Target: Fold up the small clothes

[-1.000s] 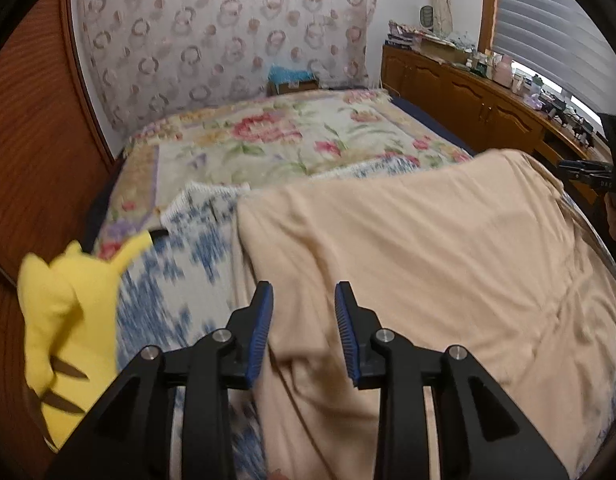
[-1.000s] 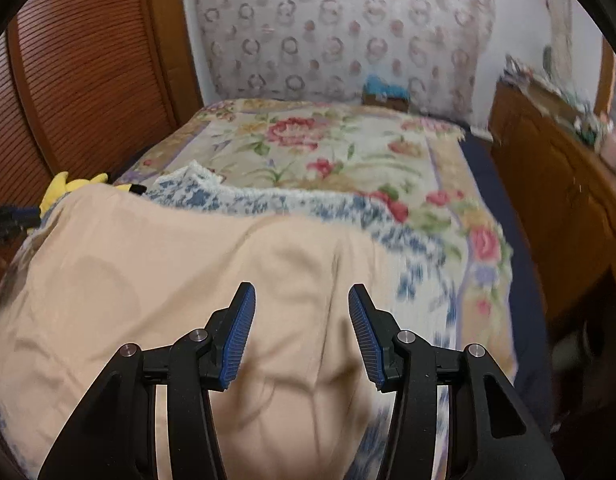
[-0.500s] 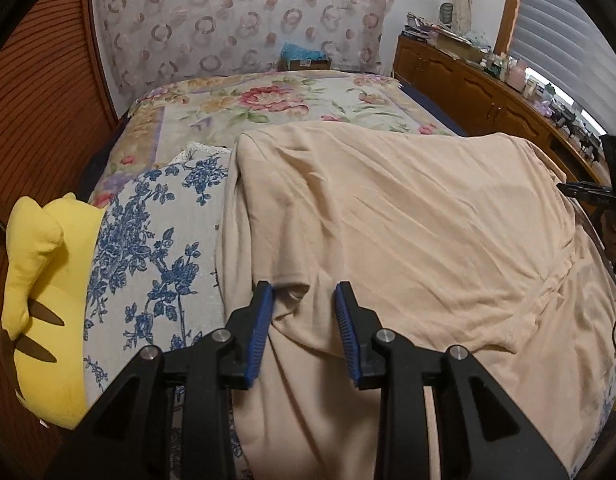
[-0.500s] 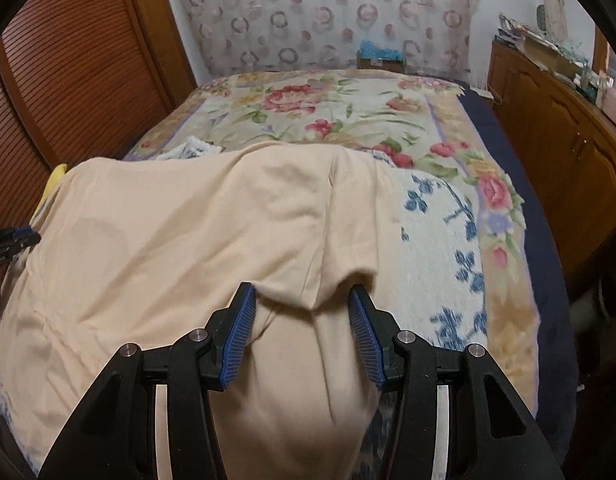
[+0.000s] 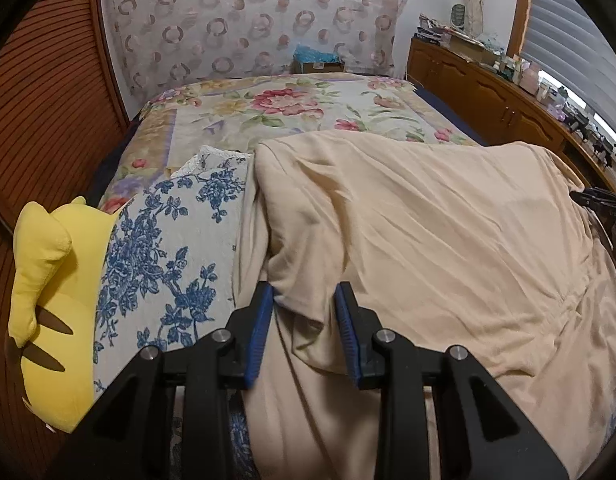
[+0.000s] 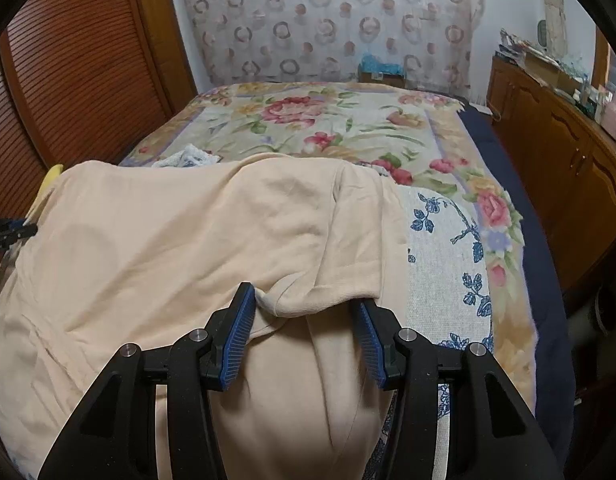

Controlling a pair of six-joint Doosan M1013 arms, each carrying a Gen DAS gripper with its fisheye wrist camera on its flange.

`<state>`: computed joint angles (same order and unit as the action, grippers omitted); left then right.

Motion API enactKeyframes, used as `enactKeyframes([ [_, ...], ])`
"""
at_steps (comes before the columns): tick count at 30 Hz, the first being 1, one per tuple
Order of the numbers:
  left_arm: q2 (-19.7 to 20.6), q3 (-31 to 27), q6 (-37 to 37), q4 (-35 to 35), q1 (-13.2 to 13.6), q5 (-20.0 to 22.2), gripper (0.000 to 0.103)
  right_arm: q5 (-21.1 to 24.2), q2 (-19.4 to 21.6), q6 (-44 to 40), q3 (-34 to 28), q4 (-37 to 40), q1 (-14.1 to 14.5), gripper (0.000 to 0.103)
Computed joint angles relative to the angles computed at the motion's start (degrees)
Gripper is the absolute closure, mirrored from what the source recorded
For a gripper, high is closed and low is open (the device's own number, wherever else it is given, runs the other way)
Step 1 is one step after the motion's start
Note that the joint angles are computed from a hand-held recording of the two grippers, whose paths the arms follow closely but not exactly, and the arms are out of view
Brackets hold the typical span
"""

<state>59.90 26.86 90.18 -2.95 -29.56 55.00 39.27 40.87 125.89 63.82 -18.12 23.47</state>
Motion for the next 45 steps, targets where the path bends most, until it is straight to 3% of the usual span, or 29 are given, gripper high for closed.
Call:
enactKeyframes([
  [6, -0.4, 1.1, 0.8, 0.9, -0.3, -1.3, 0.08, 3.0, 0.8, -3.4, -2.0, 0.6, 0.2, 0.062],
  [9, 0.1, 0.1, 1.4, -0.9, 0.0, -0.8, 0.088, 2.7, 0.9, -5.1, -2.4, 2.6, -0.2, 0.074],
  [11, -0.1, 0.1, 1.0, -1.3, 0.0, -1.0, 0.099, 2.9, 1.2, -6.2, -3.0, 3.4, -0.3, 0.09],
  [14, -1.0, 1.5, 1.3, -3.3, 0.3, -2.8, 0.1, -0.7, 0.3, -8.7, -1.8, 4.9, -0.4, 0.098],
  [21, -5.5, 8.3, 1.9, -5.1, 0.6, -10.9, 0.101, -6.1, -2.8, -3.1, 0.9, -1.1, 0.2, 0.1],
  [26, -10.1, 15.6, 3.4, -8.8, 1.0, -19.4, 0.101, -10.5, -5.2, -3.6, 3.2, -1.0, 0.6, 0.1],
  [30, -12.8, 19.8, 5.0, -10.1, 1.1, -22.8, 0.101, -12.5, -7.5, -1.2, 5.5, -3.9, 1.6, 0.1],
  [37, -17.7, 27.9, 4.8, -10.1, 1.2, -28.4, 0.101, -13.2, -11.4, 6.9, 8.9, -13.2, 4.0, 0.1],
  [45, -23.6, 37.5, 6.0, -10.9, 1.3, -33.2, 0.101, -10.9, -15.4, 15.7, 13.5, -21.8, 6.4, 0.1],
])
